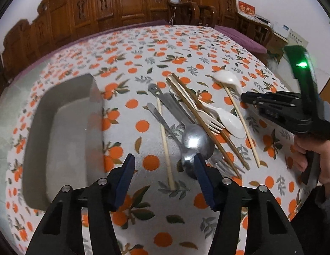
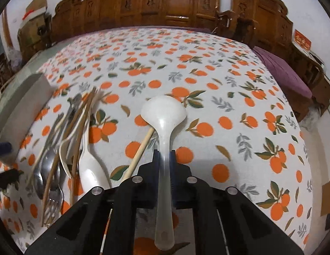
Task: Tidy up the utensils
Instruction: 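Lower the right gripper onto the white plastic ladle and close it, then grasp a metal spoon with the left gripper while the right gripper holds the ladle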
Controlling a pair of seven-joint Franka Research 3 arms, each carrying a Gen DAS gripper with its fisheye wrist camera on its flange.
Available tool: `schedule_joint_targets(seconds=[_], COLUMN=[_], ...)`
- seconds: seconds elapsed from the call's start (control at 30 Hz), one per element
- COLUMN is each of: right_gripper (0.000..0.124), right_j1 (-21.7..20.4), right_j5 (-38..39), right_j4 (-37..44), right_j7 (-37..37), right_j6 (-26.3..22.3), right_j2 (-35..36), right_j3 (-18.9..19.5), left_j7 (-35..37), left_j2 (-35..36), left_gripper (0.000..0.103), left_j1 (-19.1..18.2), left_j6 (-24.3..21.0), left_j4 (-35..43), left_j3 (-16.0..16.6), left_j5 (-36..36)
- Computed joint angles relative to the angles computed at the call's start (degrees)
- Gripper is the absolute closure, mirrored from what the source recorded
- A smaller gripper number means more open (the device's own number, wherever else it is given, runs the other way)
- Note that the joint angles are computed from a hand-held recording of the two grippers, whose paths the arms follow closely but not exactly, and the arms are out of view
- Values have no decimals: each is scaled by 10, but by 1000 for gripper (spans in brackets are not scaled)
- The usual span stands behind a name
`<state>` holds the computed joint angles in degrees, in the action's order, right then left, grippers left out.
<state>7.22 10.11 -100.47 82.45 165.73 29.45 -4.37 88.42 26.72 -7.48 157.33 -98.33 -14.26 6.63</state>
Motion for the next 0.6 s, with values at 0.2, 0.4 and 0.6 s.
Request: schedule_joint_targets(seconds=[0.2,0.4,0.6], right_gripper=[113,113,113], right_j1=[3,0,-1], right_j5=[1,5,11], right_j4=[-5,-11,-16], right_j7=[7,-5,-11], right_j6=[13,18,22], right_j2=[-4,-10,-17], right_j3=[-5,3,7], left_j7=[38,50,69], left_j2=[21,39,49], left_gripper=[60,67,67], left_j1=[23,15,23], left_j6=[-13,-26,-44], left_j4=[18,35,46], left_j3=[-39,-38,-48], left_j5=[-55,-69,-93])
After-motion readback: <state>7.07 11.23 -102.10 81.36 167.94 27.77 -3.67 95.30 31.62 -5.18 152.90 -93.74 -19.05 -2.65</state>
